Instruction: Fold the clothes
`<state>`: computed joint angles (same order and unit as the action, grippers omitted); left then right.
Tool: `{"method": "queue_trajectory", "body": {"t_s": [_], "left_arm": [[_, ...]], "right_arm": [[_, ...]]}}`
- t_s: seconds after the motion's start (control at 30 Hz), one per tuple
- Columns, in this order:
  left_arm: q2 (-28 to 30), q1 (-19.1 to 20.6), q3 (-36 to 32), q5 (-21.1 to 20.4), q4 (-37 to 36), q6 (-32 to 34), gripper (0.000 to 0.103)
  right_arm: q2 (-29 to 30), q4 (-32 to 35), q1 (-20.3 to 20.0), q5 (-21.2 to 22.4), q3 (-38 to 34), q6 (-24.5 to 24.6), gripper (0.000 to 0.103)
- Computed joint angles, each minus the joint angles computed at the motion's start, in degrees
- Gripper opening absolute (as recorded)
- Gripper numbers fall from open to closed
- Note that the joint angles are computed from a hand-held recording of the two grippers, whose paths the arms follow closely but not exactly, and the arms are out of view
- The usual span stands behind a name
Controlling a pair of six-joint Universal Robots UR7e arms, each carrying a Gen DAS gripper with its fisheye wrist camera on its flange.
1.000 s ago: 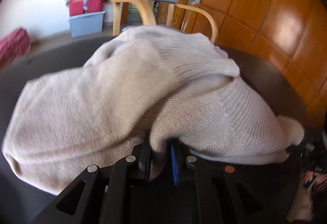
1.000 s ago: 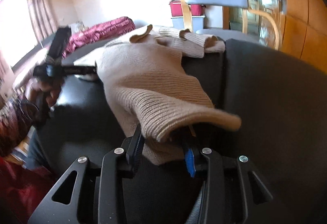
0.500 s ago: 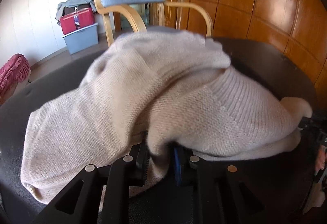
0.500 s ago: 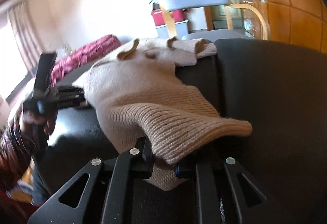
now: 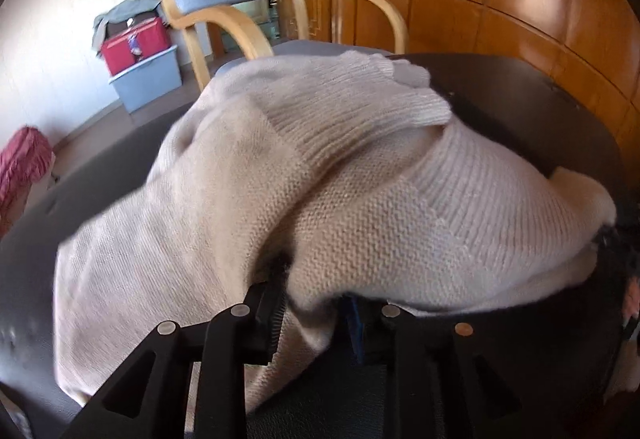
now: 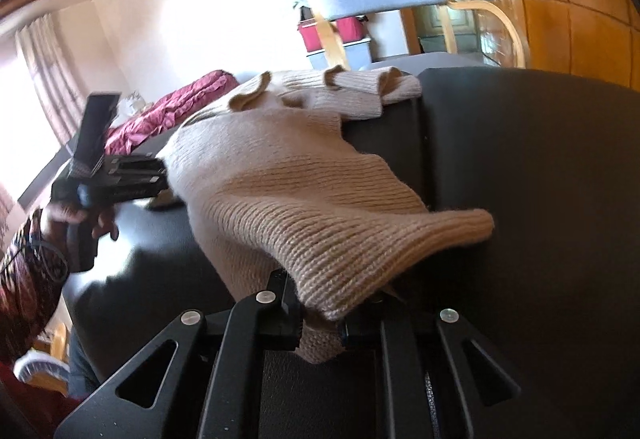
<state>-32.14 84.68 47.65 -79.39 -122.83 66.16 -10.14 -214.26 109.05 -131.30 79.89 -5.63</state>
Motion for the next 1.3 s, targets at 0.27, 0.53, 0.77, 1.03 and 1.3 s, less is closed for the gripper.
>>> {"method": "queue_trajectory", "body": {"t_s": [0.27,0.53,0.77,1.03,1.3], "left_arm": [[-0.75,0.15,3.25,-2.42,-5.76,-1.48,0.008],[-5.77,0.11,6.68,-13.00,-10.93,-3.70,0.006],[-11.12,-0.25,10.75,-22.13,-15.87,-5.63,0.005],[-15.91,-0.68,11.34,-32.53,-19.64,-12.38,0.005],[-19.77,-1.40,9.24,-40.01,-21.36,-18.28,0.005]], "right_arm": [[1.14,3.87,2.07,-5.35,-1.84,-6.26,0.047],[3.88,1.33,3.38,-10.91,-8.20,-7.76,0.009],[6.30,-16.49,6.29,-11.55,-16.62,-25.71,0.008],[7.56,-29.11,10.67,-0.76,-29.22,-44.28,0.008],[9.59,-26.42,14.43,8.64,-41.84,-53.17,0.008]]}}
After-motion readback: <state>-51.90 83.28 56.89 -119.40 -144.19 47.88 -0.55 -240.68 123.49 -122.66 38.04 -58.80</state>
